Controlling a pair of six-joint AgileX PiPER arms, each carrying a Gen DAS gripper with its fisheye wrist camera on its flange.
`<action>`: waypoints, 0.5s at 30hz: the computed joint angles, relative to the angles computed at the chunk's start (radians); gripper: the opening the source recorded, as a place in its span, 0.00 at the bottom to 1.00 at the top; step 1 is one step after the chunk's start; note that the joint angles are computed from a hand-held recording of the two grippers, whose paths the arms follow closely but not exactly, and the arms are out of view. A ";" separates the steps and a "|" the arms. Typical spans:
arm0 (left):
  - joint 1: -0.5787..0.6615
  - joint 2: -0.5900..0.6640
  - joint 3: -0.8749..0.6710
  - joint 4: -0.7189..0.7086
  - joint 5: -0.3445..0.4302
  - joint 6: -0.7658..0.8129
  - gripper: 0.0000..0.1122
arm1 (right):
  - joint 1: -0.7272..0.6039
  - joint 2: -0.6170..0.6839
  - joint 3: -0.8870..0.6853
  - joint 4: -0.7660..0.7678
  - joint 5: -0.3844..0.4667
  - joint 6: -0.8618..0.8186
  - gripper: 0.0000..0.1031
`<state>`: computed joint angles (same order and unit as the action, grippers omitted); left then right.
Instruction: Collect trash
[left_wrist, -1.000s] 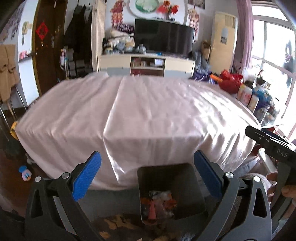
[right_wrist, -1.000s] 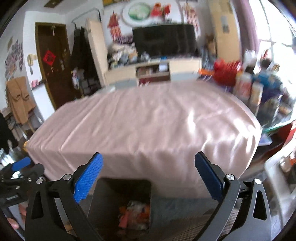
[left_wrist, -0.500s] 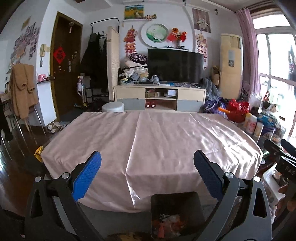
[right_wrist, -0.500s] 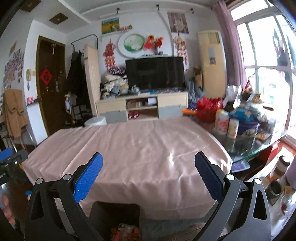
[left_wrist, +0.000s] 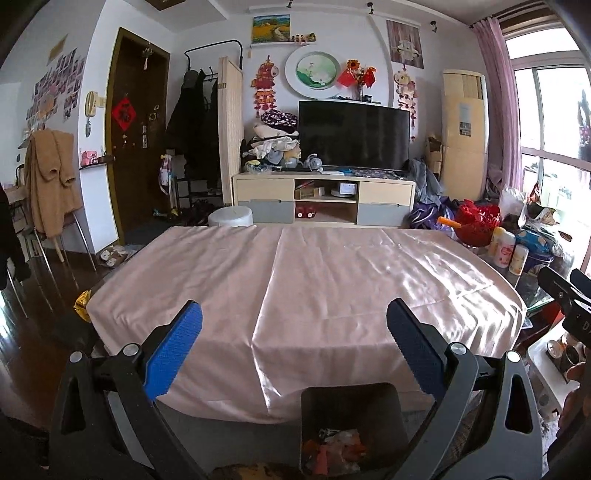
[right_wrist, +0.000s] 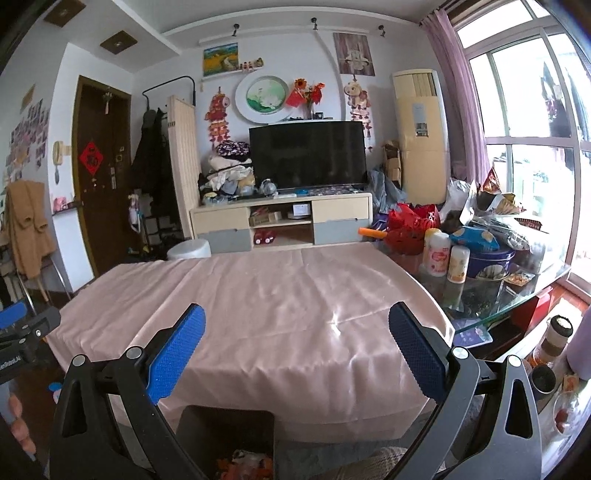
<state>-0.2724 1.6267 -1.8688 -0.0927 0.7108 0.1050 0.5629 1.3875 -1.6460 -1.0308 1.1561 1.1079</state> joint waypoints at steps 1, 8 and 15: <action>-0.001 -0.002 0.002 0.001 -0.001 0.002 0.85 | -0.002 -0.001 0.001 0.000 -0.002 -0.001 0.97; -0.014 -0.011 0.014 0.003 -0.006 0.014 0.85 | 0.007 -0.015 0.025 -0.019 0.001 0.028 0.97; -0.011 -0.017 0.018 0.000 -0.009 0.009 0.85 | 0.029 -0.015 0.026 -0.036 0.022 0.033 0.97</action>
<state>-0.2837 1.6094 -1.8512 -0.0931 0.7023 0.1140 0.5915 1.3725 -1.6197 -1.0666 1.1779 1.1406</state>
